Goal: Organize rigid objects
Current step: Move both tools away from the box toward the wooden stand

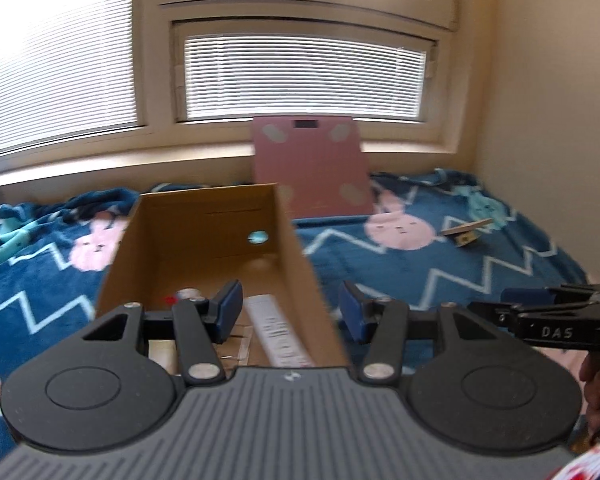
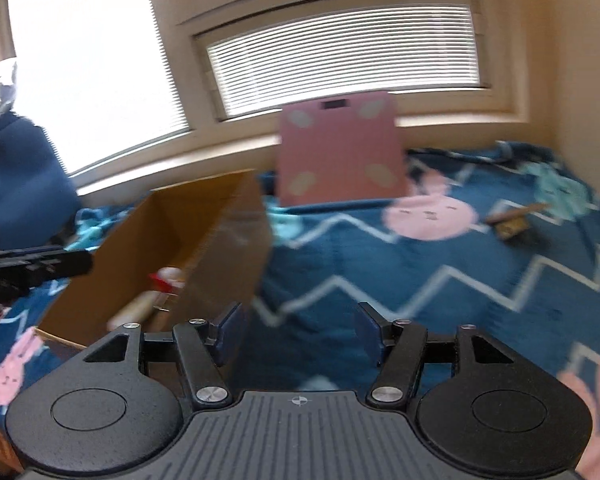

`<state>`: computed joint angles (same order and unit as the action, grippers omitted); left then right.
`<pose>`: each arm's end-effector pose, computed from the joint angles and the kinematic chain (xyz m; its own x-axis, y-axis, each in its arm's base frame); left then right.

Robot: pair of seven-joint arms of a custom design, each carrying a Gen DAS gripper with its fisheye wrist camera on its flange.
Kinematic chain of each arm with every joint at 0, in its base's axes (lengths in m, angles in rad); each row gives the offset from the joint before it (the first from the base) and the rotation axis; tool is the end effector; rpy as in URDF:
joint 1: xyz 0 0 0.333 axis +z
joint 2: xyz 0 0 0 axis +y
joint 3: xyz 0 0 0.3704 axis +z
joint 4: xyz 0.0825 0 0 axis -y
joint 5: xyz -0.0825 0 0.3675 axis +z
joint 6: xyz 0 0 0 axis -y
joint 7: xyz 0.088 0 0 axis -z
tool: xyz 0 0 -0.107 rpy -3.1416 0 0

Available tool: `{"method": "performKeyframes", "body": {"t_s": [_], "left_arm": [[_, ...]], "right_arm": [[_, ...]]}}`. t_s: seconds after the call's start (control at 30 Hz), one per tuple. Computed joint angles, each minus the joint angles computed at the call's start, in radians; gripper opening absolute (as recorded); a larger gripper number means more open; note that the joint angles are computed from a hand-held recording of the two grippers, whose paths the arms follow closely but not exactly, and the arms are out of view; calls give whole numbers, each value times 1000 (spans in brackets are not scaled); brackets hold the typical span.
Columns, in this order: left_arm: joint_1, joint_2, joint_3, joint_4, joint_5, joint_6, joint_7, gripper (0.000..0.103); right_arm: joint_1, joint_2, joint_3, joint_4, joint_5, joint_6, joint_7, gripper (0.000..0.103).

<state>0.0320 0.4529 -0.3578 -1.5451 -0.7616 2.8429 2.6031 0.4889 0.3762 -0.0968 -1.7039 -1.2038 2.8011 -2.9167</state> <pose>0.7210 -0.1443 0.5447 -0.5848 -0.8108 0.0231 -0.4431 0.2954 -0.8464 0.6217 0.3159 0.4908 -0.1970 -0.9384 -0.2839 -0.5152 0.3455 -0.7843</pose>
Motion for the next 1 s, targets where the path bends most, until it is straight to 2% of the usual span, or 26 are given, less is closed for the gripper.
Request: {"method": "performKeyframes", "body": {"t_s": [0.07,0.2,0.4,0.73,1.0], "left_arm": [[-1,-15,-19,-21,-18,1,13,48],[-20,-40,-43,-56,-57,5,45,48],[-88,-46,-29,-73,-45,-10,26,50],[-180,-5,-12,-52,51,-25,-71,54],[-252,91,14,46,193,-45,-197,71]], "right_arm": [[5,-52,-14,-72,-41,-16,56,58],[-30,-134,14,-185,-78,-71,103,58],[-99,-217,71,-300,-79,-125,115,58],[-185,-288,108,-416,-103,-114,171,58],[-243,-285,94,-440,-128,-70,178,59]]}}
